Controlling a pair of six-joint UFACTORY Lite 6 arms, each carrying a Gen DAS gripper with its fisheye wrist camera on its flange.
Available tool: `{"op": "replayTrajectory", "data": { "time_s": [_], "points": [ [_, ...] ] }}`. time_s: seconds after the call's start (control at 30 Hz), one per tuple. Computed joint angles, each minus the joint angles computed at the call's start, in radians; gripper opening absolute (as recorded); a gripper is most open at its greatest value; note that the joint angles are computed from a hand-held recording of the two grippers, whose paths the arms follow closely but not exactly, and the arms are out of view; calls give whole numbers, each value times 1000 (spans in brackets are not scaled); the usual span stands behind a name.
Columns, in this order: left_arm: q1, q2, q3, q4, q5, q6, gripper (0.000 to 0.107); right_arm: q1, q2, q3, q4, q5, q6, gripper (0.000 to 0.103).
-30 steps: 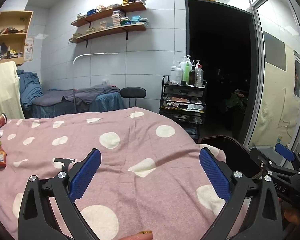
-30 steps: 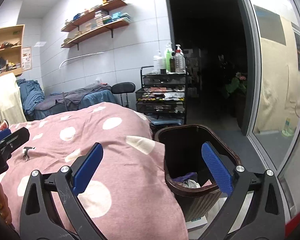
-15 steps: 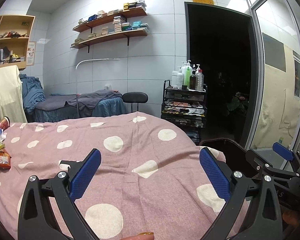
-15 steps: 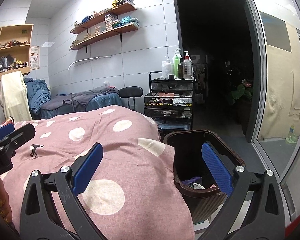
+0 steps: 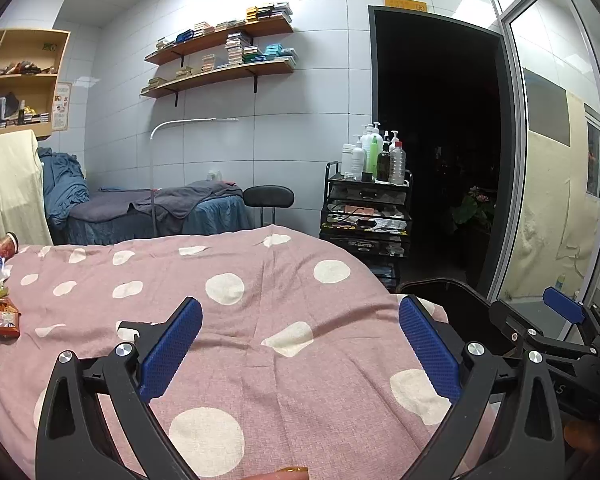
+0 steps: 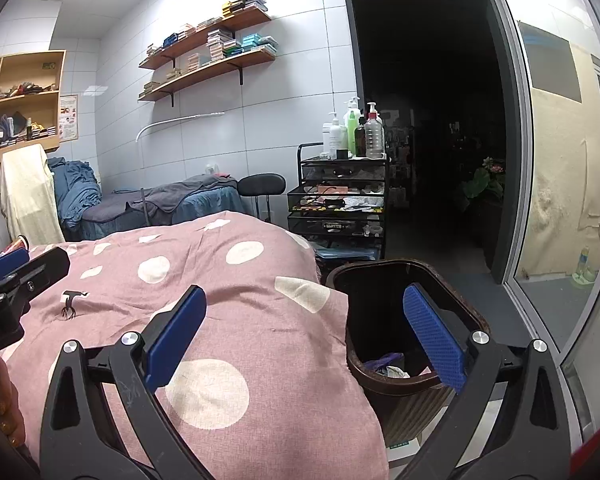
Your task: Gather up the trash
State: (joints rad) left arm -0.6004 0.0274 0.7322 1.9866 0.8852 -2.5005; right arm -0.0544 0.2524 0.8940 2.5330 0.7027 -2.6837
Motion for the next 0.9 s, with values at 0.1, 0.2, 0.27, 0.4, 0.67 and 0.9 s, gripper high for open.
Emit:
{"op": "replayTrajectory", "data": {
  "time_s": [0.1, 0.2, 0.27, 0.4, 0.67, 0.9],
  "points": [
    [0, -4, -4, 0, 0, -1, 98, 1, -1, 0, 1, -1, 0, 97],
    [2, -6, -7, 4, 1, -3, 98, 1, 0, 1, 0, -2, 0, 97],
    [-4, -4, -8, 0, 8, -4, 98, 1, 0, 1, -1, -2, 0, 97],
    [-8, -4, -9, -5, 8, -4, 98, 0, -3, -2, -4, -2, 3, 97],
    [-8, -2, -9, -5, 9, -3, 98, 1, -4, -4, -1, -2, 0, 97],
    [-9, -3, -10, -4, 12, -4, 98, -1, -9, -7, -5, -2, 4, 97]
  ]
}}
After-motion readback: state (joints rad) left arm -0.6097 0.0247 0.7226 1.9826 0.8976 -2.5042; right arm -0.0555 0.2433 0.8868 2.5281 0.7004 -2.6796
